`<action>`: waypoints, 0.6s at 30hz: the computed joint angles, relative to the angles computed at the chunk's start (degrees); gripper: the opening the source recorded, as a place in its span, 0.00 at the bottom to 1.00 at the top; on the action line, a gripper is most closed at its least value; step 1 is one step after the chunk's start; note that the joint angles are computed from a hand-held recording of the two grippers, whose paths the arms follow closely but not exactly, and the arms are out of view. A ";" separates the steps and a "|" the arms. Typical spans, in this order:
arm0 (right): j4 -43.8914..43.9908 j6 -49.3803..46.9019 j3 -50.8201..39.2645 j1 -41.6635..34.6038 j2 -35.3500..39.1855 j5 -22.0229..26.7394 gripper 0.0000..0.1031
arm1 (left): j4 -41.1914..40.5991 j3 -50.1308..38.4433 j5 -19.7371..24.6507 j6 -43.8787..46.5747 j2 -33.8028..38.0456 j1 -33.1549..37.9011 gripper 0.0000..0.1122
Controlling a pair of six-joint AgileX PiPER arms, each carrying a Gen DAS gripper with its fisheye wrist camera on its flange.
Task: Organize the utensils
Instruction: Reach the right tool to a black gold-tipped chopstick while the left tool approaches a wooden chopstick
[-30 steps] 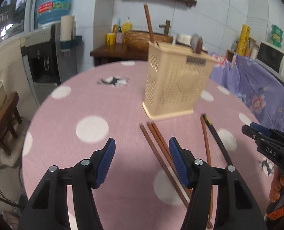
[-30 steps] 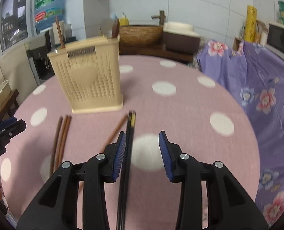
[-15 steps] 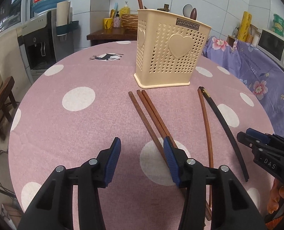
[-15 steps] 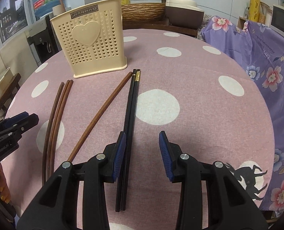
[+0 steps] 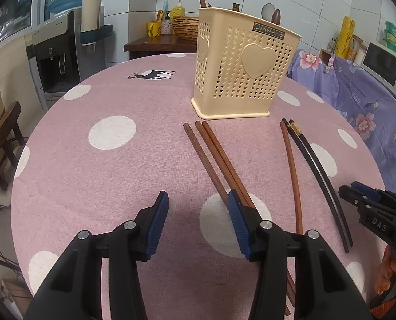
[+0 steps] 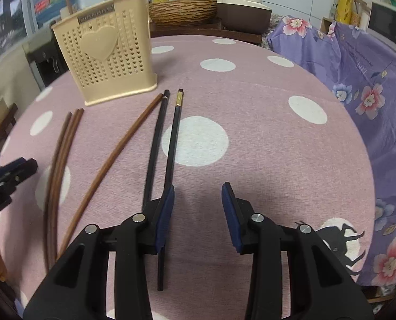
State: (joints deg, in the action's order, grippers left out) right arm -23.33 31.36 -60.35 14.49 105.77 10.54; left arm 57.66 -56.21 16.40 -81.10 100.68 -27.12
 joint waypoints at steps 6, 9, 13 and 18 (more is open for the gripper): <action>-1.84 1.78 -0.16 0.81 -0.09 -0.91 0.36 | -0.84 -2.72 1.68 1.53 1.76 -0.93 0.41; -1.38 1.32 -0.18 0.92 -0.14 -1.01 0.36 | -3.78 -4.77 2.77 4.51 3.50 -1.22 0.39; -1.99 1.95 0.11 0.94 -0.40 -1.08 0.36 | -5.78 -7.07 5.36 6.24 6.05 -1.80 0.35; -1.61 0.94 0.19 0.36 -0.47 -1.02 0.36 | -8.37 -6.91 5.79 9.09 5.56 -1.44 0.33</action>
State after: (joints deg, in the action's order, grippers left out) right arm -24.95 32.29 -60.17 14.85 105.30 9.52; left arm 49.29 -63.12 22.19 -72.01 106.25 -28.56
